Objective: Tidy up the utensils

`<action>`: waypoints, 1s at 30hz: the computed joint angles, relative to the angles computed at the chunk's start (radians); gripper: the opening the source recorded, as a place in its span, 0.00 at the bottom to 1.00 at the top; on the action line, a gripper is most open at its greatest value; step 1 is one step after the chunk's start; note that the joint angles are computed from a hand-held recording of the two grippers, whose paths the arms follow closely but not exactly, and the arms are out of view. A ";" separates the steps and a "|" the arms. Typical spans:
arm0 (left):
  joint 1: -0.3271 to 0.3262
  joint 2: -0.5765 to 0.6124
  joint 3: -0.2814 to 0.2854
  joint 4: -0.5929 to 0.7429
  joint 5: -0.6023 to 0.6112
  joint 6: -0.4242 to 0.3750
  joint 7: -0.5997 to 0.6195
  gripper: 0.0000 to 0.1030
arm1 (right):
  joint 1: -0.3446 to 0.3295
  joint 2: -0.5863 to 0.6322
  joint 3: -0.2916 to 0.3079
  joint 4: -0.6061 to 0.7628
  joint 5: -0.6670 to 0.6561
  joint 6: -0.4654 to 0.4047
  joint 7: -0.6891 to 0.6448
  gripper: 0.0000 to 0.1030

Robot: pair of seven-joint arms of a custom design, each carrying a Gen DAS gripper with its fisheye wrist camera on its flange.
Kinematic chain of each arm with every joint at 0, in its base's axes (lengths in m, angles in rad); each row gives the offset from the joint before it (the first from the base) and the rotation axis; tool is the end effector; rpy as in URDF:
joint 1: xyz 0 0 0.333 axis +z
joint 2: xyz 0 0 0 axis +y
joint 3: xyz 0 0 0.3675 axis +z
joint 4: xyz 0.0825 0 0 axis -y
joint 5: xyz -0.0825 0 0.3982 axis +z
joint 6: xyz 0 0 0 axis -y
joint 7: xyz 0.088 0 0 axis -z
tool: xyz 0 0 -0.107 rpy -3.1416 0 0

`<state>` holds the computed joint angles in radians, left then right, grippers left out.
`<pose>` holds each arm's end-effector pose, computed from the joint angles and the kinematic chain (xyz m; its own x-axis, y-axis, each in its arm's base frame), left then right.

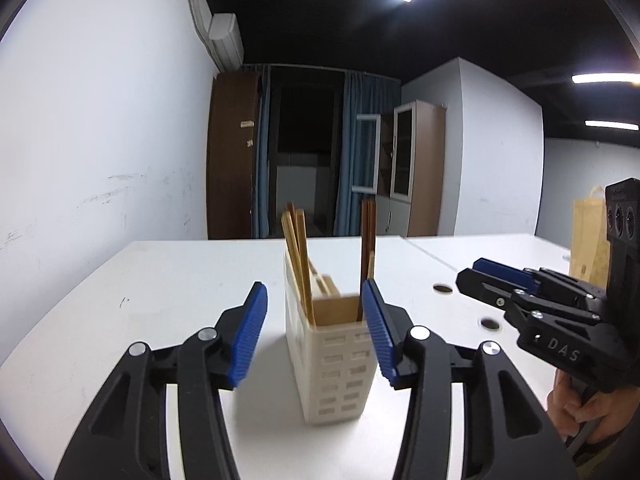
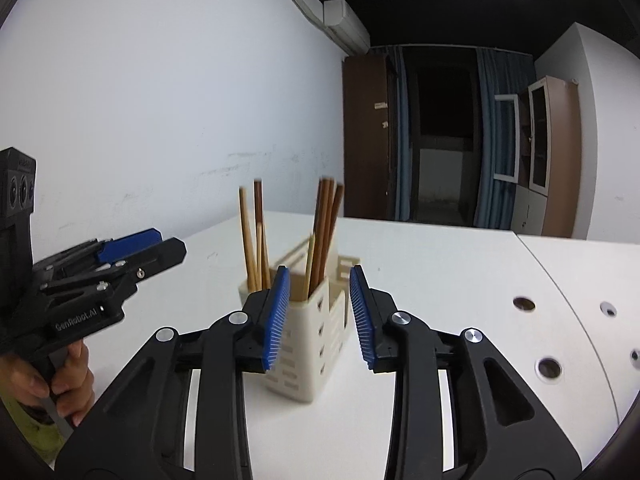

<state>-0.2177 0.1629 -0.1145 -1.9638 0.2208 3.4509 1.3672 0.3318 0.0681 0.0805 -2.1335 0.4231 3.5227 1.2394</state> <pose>0.6046 -0.2293 0.6001 -0.3866 -0.9218 0.0283 -0.2395 0.0707 -0.9683 0.5672 0.1920 0.5758 0.2444 -0.9693 -0.0252 -0.2719 -0.0436 -0.9613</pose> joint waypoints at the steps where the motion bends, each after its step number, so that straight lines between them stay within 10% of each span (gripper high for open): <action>1: 0.001 -0.006 0.000 -0.013 0.004 -0.002 0.003 0.51 | 0.011 -0.003 -0.004 -0.008 0.034 -0.005 -0.027 0.29; 30: -0.013 -0.102 -0.025 -0.264 -0.154 0.061 0.171 0.94 | -0.014 -0.079 0.005 -0.305 -0.196 0.198 0.223 0.78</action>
